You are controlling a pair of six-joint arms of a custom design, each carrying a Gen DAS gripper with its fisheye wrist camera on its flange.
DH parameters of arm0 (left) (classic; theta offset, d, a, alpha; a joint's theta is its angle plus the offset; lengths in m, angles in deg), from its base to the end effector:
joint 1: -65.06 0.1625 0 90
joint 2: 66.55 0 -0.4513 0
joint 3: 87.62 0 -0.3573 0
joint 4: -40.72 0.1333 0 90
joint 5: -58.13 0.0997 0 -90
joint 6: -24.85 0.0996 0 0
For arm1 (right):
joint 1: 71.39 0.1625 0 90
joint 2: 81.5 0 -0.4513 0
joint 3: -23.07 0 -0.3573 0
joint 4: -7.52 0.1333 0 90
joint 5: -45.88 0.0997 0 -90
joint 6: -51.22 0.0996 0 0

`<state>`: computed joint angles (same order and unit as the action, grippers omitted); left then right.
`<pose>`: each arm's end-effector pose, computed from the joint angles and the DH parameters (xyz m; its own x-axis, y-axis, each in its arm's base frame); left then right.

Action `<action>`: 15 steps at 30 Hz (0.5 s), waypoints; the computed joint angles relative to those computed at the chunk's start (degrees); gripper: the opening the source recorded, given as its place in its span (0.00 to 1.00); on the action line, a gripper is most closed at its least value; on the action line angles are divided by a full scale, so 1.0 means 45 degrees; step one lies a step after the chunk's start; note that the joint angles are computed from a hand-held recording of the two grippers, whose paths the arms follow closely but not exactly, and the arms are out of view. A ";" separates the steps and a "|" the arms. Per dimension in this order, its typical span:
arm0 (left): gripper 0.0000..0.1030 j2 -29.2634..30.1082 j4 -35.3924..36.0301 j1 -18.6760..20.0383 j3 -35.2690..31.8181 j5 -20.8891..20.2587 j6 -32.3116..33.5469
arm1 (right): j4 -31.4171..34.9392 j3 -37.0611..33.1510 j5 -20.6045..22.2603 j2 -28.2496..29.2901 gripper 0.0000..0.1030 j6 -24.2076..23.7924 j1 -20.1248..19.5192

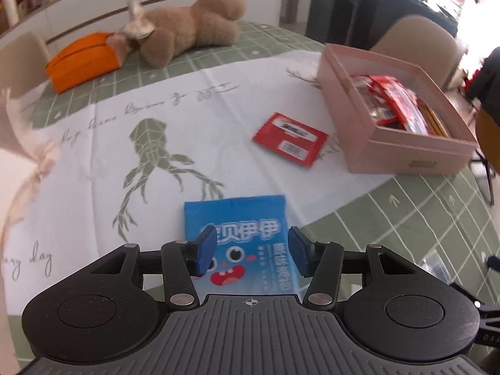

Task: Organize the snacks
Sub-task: 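Grasp the blue seaweed bag with the left tool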

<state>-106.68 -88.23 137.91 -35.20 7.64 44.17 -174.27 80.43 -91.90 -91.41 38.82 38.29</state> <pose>-0.0532 -0.8394 0.3534 -0.6879 0.2398 -0.6850 0.5204 0.8208 -0.2353 0.3269 -0.7372 -0.0012 -0.7365 0.1104 0.6674 -0.4085 0.7138 -0.5689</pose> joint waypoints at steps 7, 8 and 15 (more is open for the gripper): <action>0.66 0.0188 0.0807 -0.0102 0.0186 0.0454 0.0543 | -0.1161 0.0007 0.0024 0.0268 1.00 -0.0645 -0.0004; 0.73 0.0198 0.1006 -0.0078 0.0083 0.0280 0.0511 | -0.1188 0.0005 0.0039 0.0271 1.00 -0.0661 -0.0009; 0.71 0.0124 -0.0742 -0.0044 0.0481 0.1095 0.0864 | -0.1334 0.0014 0.0053 0.0294 1.00 -0.0718 -0.0016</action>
<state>-106.12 -91.57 137.71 -33.04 12.57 48.06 -180.27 80.50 -91.67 -90.09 35.60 38.22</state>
